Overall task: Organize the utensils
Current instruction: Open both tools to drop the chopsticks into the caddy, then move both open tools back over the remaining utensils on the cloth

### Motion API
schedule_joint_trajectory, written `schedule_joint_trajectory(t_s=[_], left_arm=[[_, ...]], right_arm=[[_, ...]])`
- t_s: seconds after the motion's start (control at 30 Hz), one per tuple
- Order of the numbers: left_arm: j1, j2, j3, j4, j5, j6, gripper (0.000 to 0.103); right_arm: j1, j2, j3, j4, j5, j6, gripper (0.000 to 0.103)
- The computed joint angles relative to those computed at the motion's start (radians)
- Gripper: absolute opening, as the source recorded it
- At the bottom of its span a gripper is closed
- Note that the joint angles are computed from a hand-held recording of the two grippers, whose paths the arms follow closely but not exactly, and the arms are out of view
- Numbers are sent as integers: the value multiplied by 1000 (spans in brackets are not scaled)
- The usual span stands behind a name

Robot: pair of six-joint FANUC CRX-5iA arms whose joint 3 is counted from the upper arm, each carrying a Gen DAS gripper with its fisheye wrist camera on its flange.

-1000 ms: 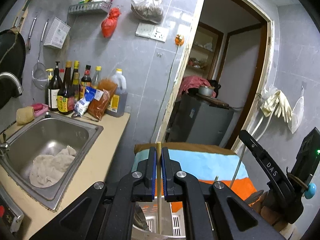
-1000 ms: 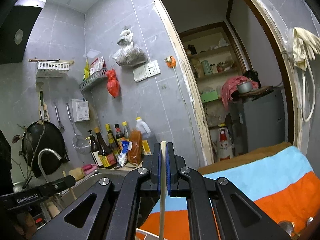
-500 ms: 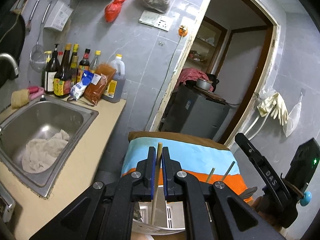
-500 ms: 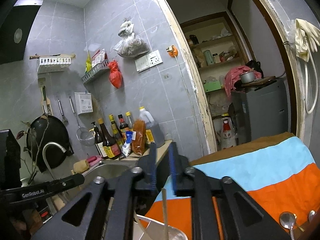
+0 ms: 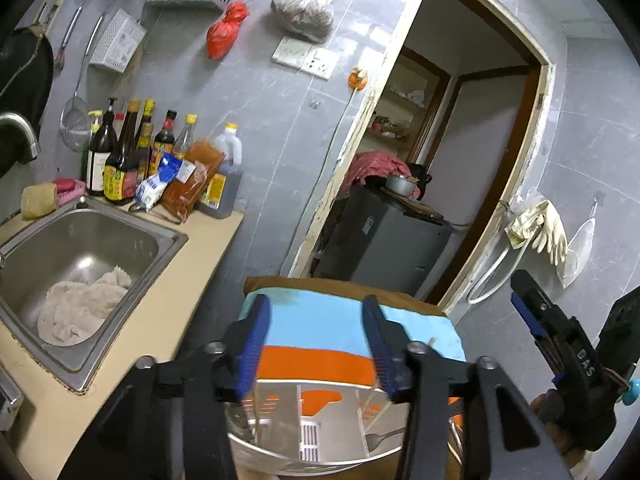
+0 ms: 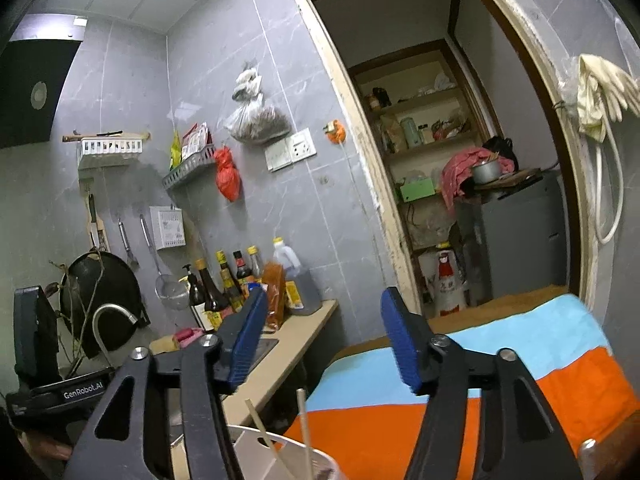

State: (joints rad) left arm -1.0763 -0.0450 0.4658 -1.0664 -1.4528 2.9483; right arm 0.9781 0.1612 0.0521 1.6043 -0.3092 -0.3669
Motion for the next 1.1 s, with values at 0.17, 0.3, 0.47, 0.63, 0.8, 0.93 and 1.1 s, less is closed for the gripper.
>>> schedule_joint_trajectory(t_s=[0.17, 0.3, 0.47, 0.63, 0.8, 0.93, 1.1], left_arm=[[-58, 68, 83, -83, -41, -15, 76], [-94, 131, 160, -139, -57, -49, 91], [-134, 224, 266, -213, -85, -97, 103], [-135, 328, 392, -215, -99, -164, 103], [-134, 419, 504, -206, -104, -213, 103], [-136, 509, 621, -210, -119, -268, 103], [-137, 621, 775, -208, -144, -339, 103]], right_arm=[[-13, -61, -48, 11, -20, 38, 86], [-13, -105, -76, -27, -55, 109, 95], [-23, -165, -117, -44, -104, 184, 102], [-47, -222, -152, -88, -123, 263, 102], [-80, -268, -181, -153, -124, 350, 102], [-107, -297, -197, -234, -124, 438, 102], [-143, -323, -220, -319, -119, 514, 102]])
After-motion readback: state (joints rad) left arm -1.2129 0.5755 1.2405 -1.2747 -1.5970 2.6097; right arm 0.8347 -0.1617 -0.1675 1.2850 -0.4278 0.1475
